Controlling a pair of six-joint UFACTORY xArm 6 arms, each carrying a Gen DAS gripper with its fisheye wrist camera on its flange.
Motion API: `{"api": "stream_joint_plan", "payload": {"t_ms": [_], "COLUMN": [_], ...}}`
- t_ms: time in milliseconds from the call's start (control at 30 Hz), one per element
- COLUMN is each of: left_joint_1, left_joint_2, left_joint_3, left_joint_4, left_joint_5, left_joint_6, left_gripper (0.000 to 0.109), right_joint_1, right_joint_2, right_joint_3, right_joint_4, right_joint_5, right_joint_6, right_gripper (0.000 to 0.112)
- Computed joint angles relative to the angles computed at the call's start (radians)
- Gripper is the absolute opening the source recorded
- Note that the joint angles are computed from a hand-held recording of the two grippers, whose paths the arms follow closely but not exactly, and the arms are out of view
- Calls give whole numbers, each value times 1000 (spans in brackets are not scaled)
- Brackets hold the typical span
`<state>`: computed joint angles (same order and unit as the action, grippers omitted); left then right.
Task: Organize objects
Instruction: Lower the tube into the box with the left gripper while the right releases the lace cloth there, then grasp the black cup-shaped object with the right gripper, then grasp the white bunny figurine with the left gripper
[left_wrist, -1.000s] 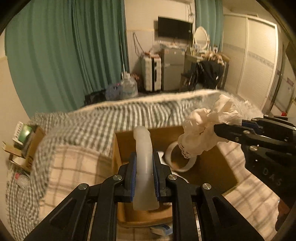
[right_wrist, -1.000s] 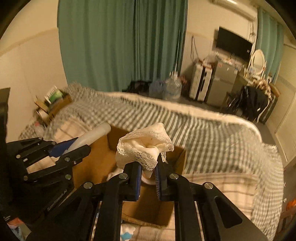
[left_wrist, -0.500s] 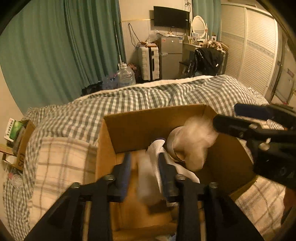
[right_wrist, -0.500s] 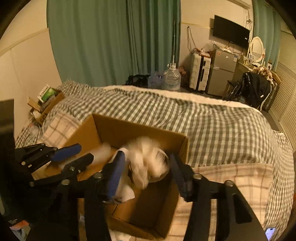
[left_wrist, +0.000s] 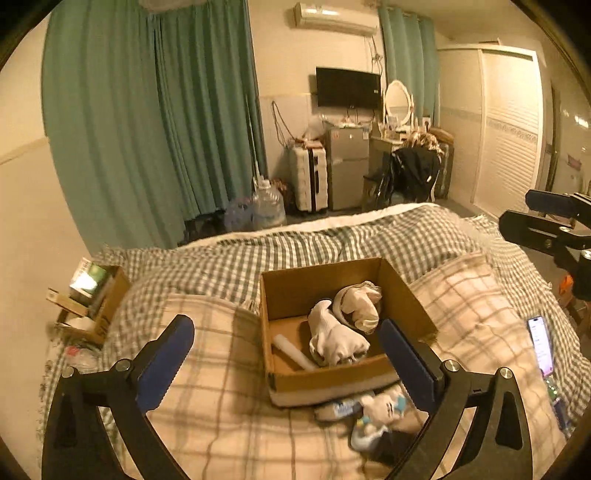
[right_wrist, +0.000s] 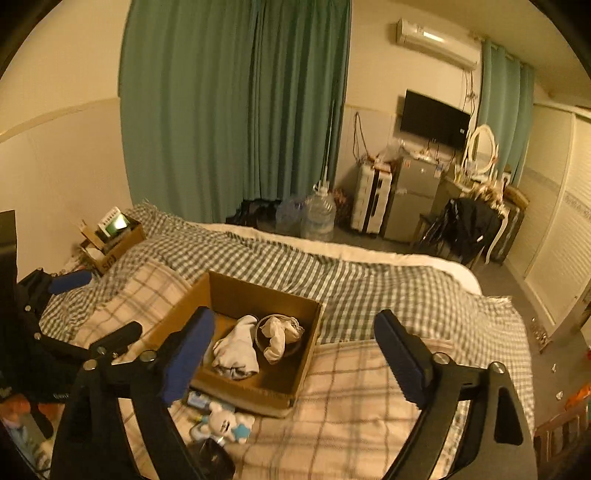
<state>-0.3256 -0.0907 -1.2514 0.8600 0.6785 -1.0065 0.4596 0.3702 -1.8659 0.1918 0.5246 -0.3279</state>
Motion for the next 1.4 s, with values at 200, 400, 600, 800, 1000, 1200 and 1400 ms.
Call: {"api": "stream_joint_plan", "payload": {"t_ms": [200,400,600,800,1000,1200,1400], "left_joint_1": [-57,-79,-86,-75,-51,-60,-78], "left_joint_2": [-154,-214,-162,-131,-122,-90,33], "left_joint_3": [138,278,355,400,411,371,232], "left_joint_4": [27,54,73,67,14,-13,-48], "left_joint_5": [56,72,83,56,10,12,-8], "left_joint_6": [-82,-235,-321,-339,-306,-264,-185], "left_gripper": [103,103,103,103,103,103,103], "right_joint_1": [15,45,86,112,109,79,15], "right_joint_2": [-219,-272,-146,-66,-59,-141,-133], "right_joint_3": [289,496,546,522,514,563,483], "right_joint_4": [19,-72,-118,-120,-132,-71,-141], "right_joint_5": [-87,-157,-117,-36,-15,-89,-103], "right_joint_6": [-40,39,56,4,7,3,62], "right_gripper": [93,94,94,92,46,37,37]}}
